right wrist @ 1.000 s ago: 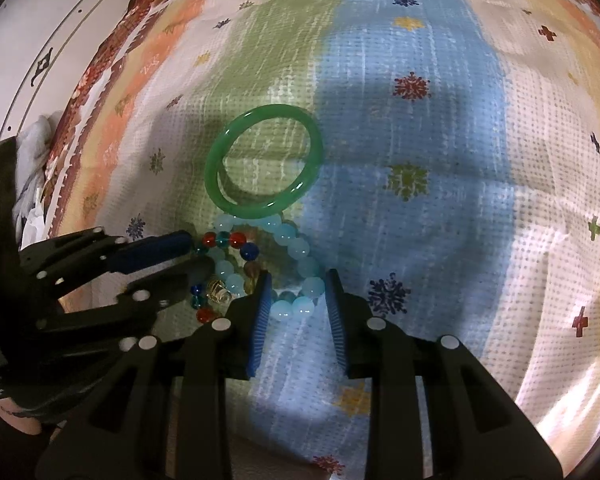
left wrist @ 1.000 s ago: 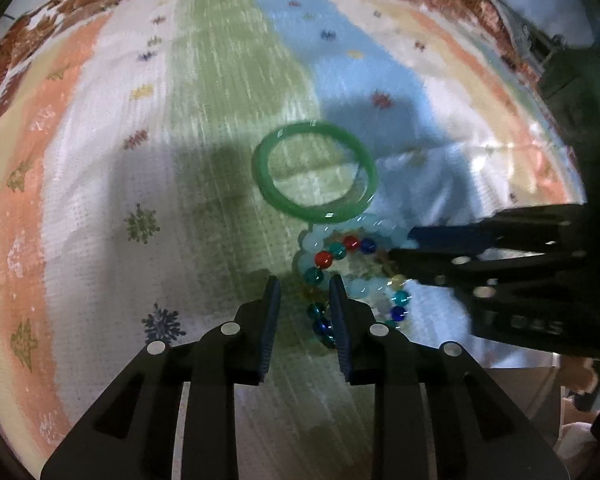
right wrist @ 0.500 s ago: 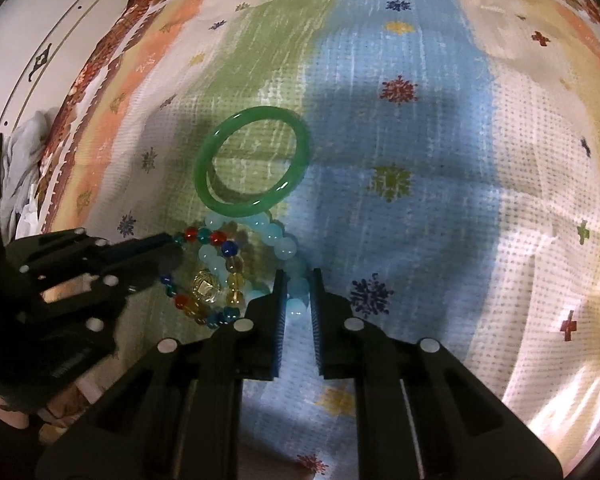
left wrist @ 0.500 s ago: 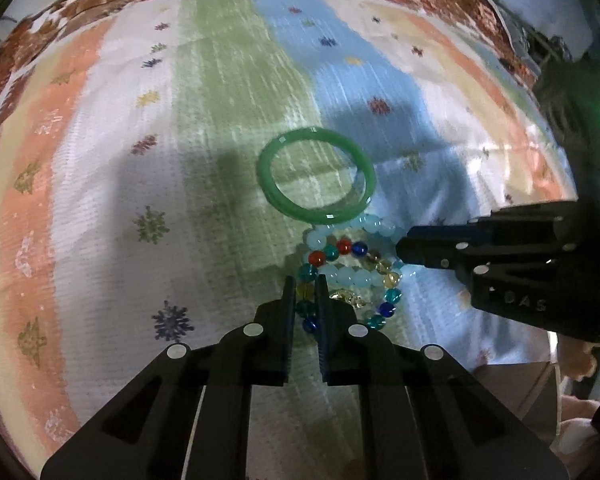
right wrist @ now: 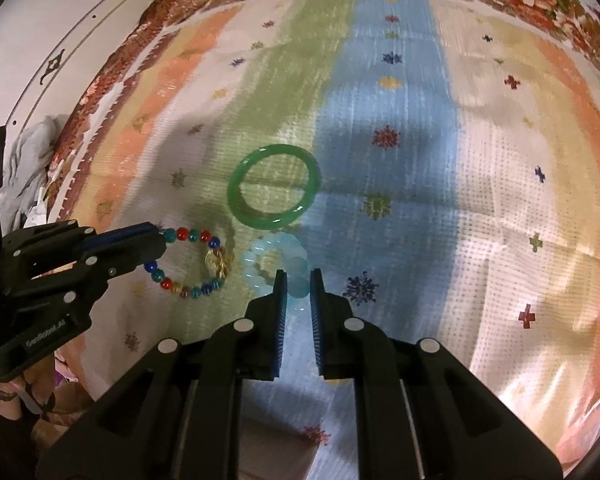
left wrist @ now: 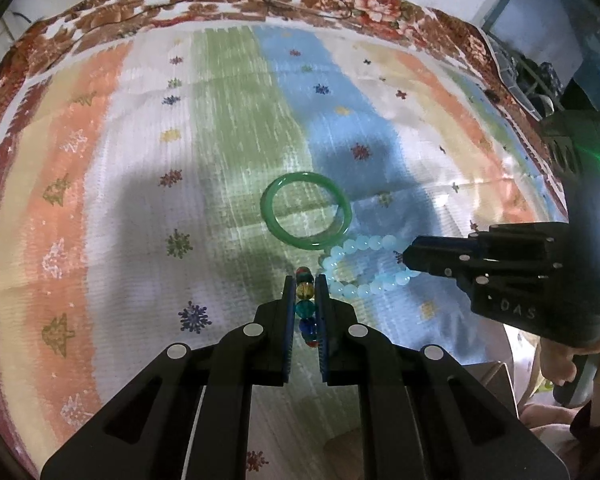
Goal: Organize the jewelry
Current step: 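Lift both beaded bracelets and carry them toward the silver tin, then lower both bracelets into the silver tin and open both grippers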
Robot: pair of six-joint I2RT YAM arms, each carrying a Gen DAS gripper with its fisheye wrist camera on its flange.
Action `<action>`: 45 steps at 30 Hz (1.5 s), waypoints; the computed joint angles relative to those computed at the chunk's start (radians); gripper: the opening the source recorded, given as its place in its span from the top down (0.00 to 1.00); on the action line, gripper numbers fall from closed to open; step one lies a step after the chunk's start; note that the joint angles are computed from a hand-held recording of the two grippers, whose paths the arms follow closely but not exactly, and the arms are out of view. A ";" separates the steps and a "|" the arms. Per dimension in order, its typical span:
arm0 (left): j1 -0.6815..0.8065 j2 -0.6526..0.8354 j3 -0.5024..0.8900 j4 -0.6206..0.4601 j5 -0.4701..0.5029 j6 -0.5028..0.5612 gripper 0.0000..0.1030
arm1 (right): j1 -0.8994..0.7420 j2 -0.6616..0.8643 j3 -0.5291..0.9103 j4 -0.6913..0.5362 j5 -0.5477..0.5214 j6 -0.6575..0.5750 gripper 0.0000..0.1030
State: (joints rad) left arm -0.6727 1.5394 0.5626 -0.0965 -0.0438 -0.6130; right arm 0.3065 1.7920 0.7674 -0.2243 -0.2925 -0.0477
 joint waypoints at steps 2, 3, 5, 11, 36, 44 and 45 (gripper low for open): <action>-0.003 -0.019 -0.005 -0.007 -0.003 -0.007 0.91 | 0.005 -0.033 -0.019 0.004 0.007 0.010 0.88; -0.004 -0.032 -0.009 -0.011 -0.006 -0.010 0.91 | 0.005 -0.042 -0.022 0.002 0.009 0.012 0.88; -0.012 -0.049 -0.013 -0.022 -0.013 -0.014 0.91 | 0.006 -0.071 -0.040 -0.004 0.009 0.009 0.88; -0.043 -0.134 -0.031 -0.062 -0.037 -0.042 0.91 | 0.015 -0.189 -0.092 -0.029 0.003 0.021 0.88; -0.434 -0.431 0.023 -0.375 -0.361 -0.333 0.91 | 0.074 -0.879 -0.307 -0.265 0.077 0.108 0.88; -0.640 -0.429 0.096 -0.508 -0.528 -0.492 0.91 | 0.079 -1.103 -0.352 -0.394 0.059 0.086 0.88; -0.673 -0.427 0.103 -0.527 -0.550 -0.520 0.91 | 0.075 -1.121 -0.355 -0.409 0.052 0.085 0.88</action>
State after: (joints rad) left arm -1.3455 1.1124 0.6655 -0.6234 -0.5937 -1.1326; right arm 0.3819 0.6708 0.4121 -0.6329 -0.2408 0.0377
